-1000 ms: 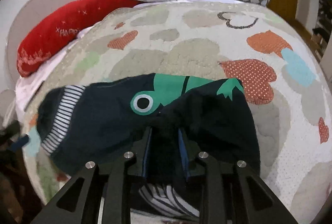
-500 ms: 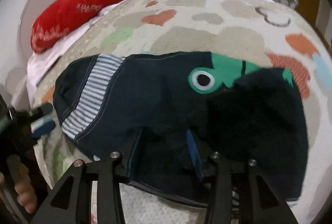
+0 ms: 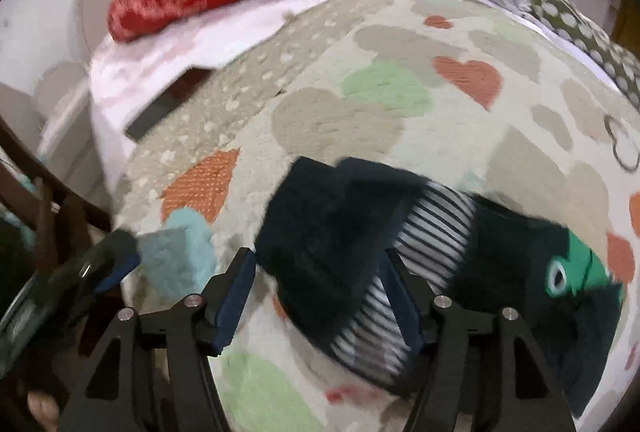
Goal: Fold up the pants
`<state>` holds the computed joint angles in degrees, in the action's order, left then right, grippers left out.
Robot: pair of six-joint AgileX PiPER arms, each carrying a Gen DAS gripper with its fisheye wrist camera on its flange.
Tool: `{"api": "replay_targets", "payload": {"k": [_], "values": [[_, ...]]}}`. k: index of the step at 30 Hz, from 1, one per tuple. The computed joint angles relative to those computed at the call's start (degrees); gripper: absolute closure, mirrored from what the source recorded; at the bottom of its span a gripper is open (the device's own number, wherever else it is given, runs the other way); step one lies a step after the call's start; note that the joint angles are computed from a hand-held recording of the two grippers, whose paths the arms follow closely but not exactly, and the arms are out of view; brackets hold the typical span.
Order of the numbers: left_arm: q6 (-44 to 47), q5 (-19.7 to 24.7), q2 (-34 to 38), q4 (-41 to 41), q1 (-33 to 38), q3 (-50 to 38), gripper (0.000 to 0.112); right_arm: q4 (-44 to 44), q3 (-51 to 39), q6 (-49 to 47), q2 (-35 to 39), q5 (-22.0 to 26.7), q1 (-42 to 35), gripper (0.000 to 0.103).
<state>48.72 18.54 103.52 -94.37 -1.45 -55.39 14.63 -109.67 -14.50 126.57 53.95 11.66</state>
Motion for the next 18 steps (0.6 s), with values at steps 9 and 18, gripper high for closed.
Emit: {"api": "replay_targets", "payload": {"k": [9,18], "values": [[4.28,2.88,0.90,-3.31,1.87,1.61,0.040,-25.76,-9.30,19.57,10.12,0.10,11.17,0.020],[3.56,2.31,-0.03,-2.56,0.66,1.62,0.040,-11.27,3.78,12.45,0.18,-10.75,3.10,0.078]]}}
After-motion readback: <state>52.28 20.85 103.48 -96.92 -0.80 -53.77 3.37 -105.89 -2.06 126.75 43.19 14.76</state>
